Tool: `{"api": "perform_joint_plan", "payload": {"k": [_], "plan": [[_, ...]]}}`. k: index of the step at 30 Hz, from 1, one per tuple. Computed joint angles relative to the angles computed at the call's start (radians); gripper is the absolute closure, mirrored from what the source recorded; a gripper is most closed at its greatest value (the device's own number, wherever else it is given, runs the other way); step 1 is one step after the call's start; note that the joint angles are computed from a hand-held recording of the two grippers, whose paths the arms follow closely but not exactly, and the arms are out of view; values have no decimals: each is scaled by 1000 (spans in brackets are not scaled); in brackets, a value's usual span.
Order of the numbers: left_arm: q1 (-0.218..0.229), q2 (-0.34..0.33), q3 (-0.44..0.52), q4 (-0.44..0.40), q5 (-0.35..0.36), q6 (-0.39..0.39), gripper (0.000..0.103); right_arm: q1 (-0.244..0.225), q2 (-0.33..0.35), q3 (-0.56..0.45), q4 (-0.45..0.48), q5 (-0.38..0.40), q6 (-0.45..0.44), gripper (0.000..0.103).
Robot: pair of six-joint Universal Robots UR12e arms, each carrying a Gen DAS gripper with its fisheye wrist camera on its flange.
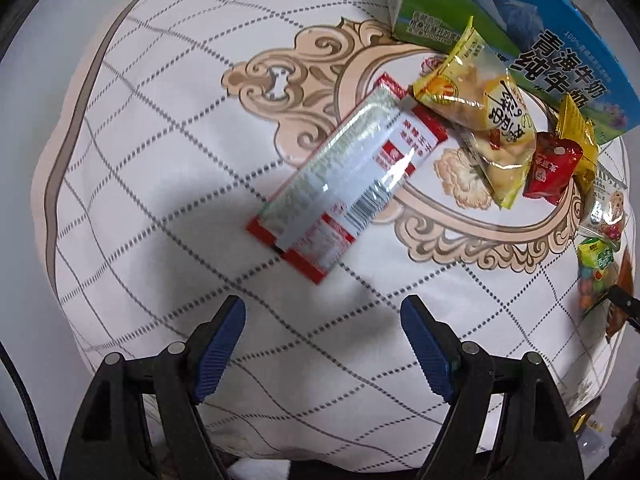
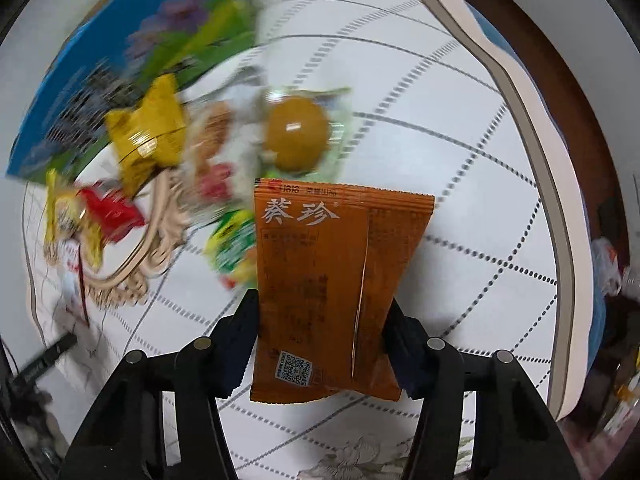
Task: Organize snacks
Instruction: 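Grasp the red-white spicy strip pack with left tool while right tool grasps orange pack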
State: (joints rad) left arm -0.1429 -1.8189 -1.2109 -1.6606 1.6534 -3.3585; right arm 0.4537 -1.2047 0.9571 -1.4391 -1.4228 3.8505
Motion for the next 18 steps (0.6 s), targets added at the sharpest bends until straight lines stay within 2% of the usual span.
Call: {"api": "perform_joint_plan", "payload": {"k": [8,12,14,15,16,18], "plan": [[-45,-101,101,0,131,175,24,64,96,-151,25,33,-140,42],[-71,-149,132,-6,203,274,24,78,151,-202,56,54,-167,42],[-78,-158,134,3,213,305,24,82,172,-222,77,61,-179,42],[-79,-155,128,20,206,313,29,84,180,-230,83,62,-182,43],[-78,-156,130,17,187,309,41,85,186,-236,90,63,-187,42],[-75,-157,143,-9,151,263,50,88,198,-251,106,60,-195,42]]}}
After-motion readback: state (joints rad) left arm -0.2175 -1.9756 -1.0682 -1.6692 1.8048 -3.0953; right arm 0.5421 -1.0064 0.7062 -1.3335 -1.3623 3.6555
